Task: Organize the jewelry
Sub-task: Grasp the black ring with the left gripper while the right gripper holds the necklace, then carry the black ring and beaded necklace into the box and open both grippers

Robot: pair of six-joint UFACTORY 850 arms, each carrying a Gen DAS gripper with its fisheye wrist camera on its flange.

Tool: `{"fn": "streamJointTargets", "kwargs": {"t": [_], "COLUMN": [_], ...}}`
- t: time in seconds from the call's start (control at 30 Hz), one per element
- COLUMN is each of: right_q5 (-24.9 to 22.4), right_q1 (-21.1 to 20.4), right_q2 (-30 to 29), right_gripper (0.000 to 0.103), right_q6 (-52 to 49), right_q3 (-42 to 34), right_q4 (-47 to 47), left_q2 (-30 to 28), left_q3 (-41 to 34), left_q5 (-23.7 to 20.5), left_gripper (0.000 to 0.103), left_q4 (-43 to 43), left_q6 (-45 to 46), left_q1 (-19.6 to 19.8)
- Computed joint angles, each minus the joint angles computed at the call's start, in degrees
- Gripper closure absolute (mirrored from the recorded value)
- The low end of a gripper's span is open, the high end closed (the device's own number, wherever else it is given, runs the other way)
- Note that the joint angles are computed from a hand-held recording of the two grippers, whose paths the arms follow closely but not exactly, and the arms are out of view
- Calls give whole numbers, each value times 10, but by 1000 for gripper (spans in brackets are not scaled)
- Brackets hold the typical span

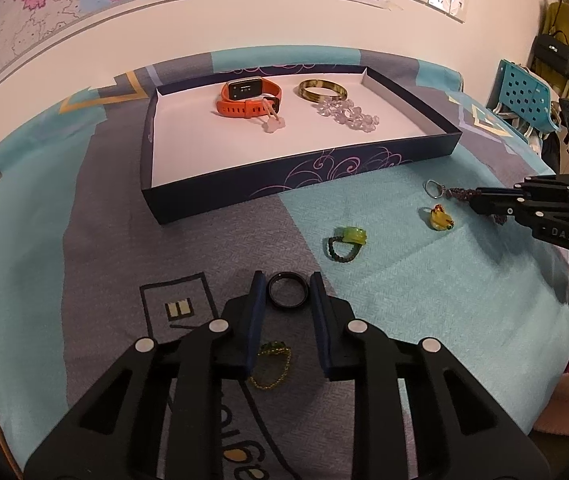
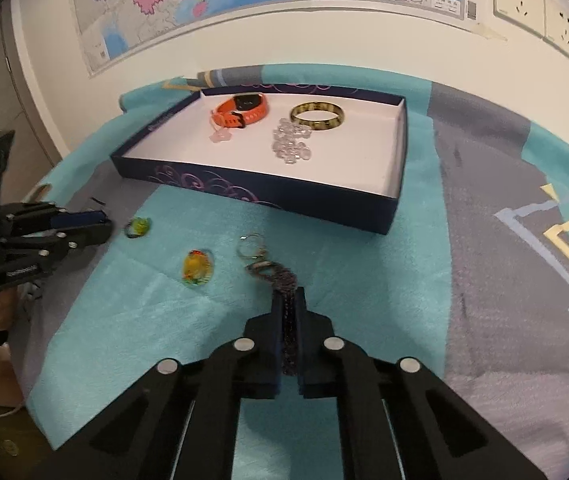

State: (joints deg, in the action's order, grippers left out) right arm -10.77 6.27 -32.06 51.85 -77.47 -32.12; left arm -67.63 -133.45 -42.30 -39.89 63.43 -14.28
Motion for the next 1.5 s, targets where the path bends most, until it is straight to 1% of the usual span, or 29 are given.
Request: {"fn": "streamJointTargets", "kwargs": {"t": [0.03, 0.1, 0.17, 0.27, 0.3, 0.33, 0.37, 0.47, 0.53, 0.7, 0.83, 0.97, 1.03, 1.17, 1.43, 1.5], "right_q5": [4, 14, 35, 46, 52, 55, 55, 64, 65, 68, 69, 70, 70, 71, 74, 75], "right_q1": [-1, -2, -6, -8, -9, -11, -10, -12, -12, -13, -13, -14, -14, -15, -17, -18], "right_q2": [2, 7, 13, 22, 24, 26, 27, 31, 32, 28, 24, 17, 15, 10, 3, 0], "right_gripper": [100, 100, 100, 100, 100, 100, 100, 100, 100, 100, 100, 100, 100, 100, 100, 100], "right_q6": [-3, 27, 13, 53, 49, 53, 80, 98, 139, 148, 136, 77, 69, 24, -24, -72], "right_q3": [2, 8, 15, 20, 21, 21, 21, 19, 17, 5, -3, -14, -18, -24, -37, -41], "right_q4": [7, -15, 8, -28, -23, -27, -55, -75, -119, -135, -128, -73, -67, -23, 18, 65], "left_q2": [-2, -1, 0, 2, 3, 4, 6, 10, 10, 9, 5, 1, 0, 3, -1, -4], "left_q3": [-3, -3, -2, 0, 2, 1, 3, 4, 0, -11, -22, -31, -34, -32, -45, -50], "left_q5": [-3, -5, -7, -8, -9, -11, -11, -12, -14, -18, -22, -25, -26, -23, -22, -24], "left_gripper": [80, 80, 80, 80, 80, 80, 80, 80, 80, 80, 80, 80, 80, 80, 80, 80], "left_q4": [-1, -5, -8, -14, -18, -22, -27, -43, -51, -67, -75, -79, -81, -87, -93, -93], "left_q6": [-2, -2, 1, 5, 7, 9, 12, 23, 27, 34, 37, 38, 39, 44, 47, 45], "left_q1": [0, 2, 3, 3, 4, 4, 5, 6, 6, 7, 5, 4, 3, 2, 0, -1]}}
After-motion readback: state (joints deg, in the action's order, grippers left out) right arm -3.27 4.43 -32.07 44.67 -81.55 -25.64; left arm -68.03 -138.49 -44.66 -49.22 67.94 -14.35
